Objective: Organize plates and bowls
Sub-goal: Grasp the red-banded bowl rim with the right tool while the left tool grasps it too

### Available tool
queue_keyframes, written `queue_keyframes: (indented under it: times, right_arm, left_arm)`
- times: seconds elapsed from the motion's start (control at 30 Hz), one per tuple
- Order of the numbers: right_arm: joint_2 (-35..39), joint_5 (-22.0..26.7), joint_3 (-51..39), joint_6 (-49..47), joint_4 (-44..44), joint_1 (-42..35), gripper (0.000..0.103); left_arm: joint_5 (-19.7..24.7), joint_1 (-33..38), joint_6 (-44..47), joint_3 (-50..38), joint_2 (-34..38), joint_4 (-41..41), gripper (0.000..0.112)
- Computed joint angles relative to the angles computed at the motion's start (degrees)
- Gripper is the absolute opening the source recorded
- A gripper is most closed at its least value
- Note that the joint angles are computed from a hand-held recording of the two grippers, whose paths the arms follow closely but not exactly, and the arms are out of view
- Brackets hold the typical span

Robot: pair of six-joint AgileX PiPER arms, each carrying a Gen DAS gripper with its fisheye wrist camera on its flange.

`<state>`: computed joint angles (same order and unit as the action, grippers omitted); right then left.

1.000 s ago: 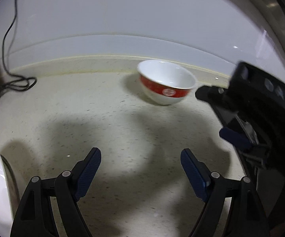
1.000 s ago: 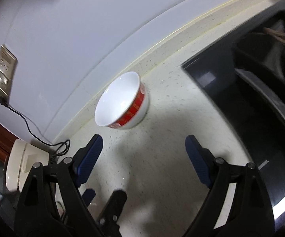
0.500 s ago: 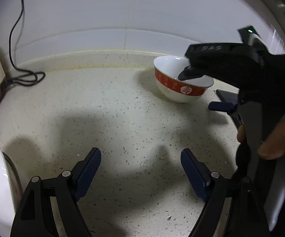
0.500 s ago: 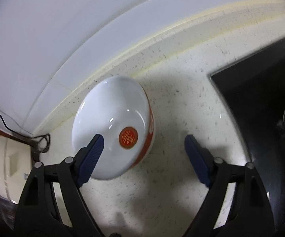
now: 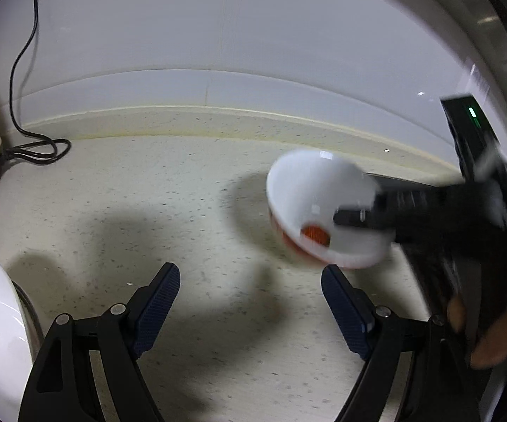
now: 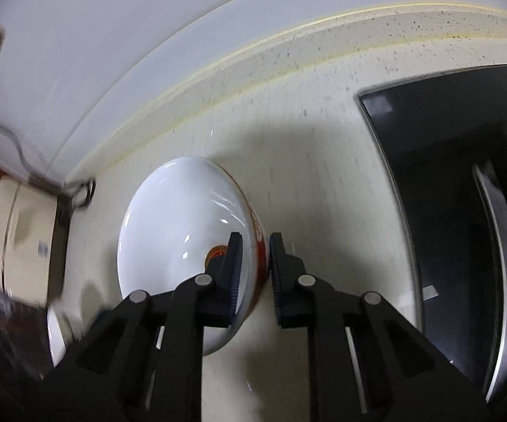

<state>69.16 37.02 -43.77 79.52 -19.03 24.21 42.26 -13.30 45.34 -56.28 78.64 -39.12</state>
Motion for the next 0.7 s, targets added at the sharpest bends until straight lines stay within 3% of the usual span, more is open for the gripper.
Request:
queue_keyframes:
  times: [0.1, 0.17, 0.27, 0.33, 0.53, 0.7]
  right_arm:
    - [-4.13, 6.10, 2.71, 8.30, -4.07, 7.62, 0.019]
    - [-7.40, 8.55, 4.83, 13.76, -6.69, 11.64, 0.019]
    - [-11.51, 12.39, 7.19, 20.16, -9.11, 16.39, 0.019]
    - [-12.44, 15.74, 7.25, 23.12, -10.36, 20.08, 0.018]
    - [-12.02, 24.69, 3.29, 29.94, -12.74, 31.99, 0.018]
    - [-9.14, 23.24, 2.05, 31.68, -14.04, 33.50, 0.018]
  left_arm:
    - [1.72, -0.24, 0.08, -0.19, -0.14, 0.31, 0.085]
    - [5.84, 0.41, 1.19, -1.67, 0.55, -0.09, 0.085]
    - [19.40, 4.82, 4.16, -6.45, 3.37, -3.96, 0.085]
    - [25.24, 7.65, 6.21, -8.73, 4.37, -6.95, 0.085]
    - [22.26, 8.70, 7.55, -7.70, 2.65, -7.71, 0.085]
    - [20.08, 2.37, 3.75, -6.92, 3.63, 0.42, 0.077]
